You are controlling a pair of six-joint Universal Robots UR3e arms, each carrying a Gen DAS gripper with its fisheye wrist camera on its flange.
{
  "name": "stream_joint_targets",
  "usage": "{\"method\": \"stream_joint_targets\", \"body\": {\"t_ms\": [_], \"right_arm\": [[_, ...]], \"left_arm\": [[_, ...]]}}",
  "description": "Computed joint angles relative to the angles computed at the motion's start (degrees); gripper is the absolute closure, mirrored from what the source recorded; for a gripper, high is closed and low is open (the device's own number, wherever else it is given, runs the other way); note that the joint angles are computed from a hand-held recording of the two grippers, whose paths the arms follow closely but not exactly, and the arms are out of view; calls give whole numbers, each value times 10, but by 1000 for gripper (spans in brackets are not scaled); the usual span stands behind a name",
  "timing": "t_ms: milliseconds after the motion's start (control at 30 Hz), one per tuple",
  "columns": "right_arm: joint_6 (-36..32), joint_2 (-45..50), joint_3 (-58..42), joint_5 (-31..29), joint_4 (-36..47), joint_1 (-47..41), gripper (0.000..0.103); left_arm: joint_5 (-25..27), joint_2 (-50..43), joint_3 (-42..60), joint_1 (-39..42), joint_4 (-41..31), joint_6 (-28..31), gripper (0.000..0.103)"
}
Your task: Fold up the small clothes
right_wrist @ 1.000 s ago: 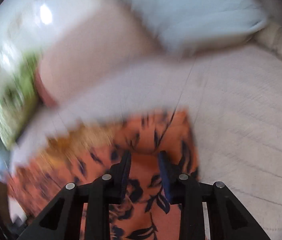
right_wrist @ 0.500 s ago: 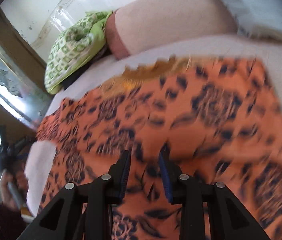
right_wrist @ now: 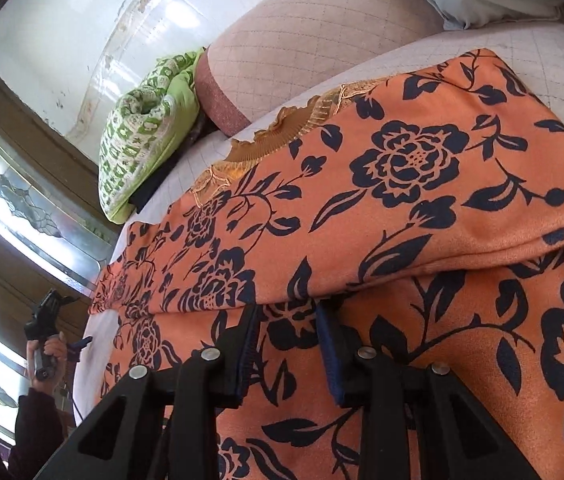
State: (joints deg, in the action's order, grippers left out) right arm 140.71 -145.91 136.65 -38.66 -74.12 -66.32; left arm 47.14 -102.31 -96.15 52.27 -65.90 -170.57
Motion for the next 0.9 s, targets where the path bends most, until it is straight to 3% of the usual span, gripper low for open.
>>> {"method": "stream_joint_targets", "body": {"t_ms": [100, 267, 367, 433, 467, 500, 533, 633, 900], "right_arm": [[-2, 3, 1, 4, 1, -3, 70], [-31, -6, 1, 9, 40, -22, 70], [-45, -8, 1, 12, 61, -33, 70], [-52, -8, 0, 14, 70, -38, 70], [-54, -7, 0, 14, 71, -39, 70], [-57, -6, 0, 16, 76, -41, 70], [-67, -7, -3, 16, 89, -47, 70], [-86, -6, -2, 20, 110, -58, 70], [-133, -6, -13, 19, 176, -90, 70]], "left_arm": [[-42, -48, 39, 0, -11, -5, 0], [-59, -102, 89, -24, 34, -63, 1], [-47, -123, 101, -41, 84, -92, 11], [-32, -132, 105, -52, 121, -111, 34], [-39, -146, 114, -55, 119, -108, 71], [-66, -171, 136, -52, 75, -89, 95], [-83, -192, 149, -52, 50, -83, 97], [-136, -204, 102, -34, 114, -120, 96], [-70, -80, 43, -64, 210, -170, 97]]}}
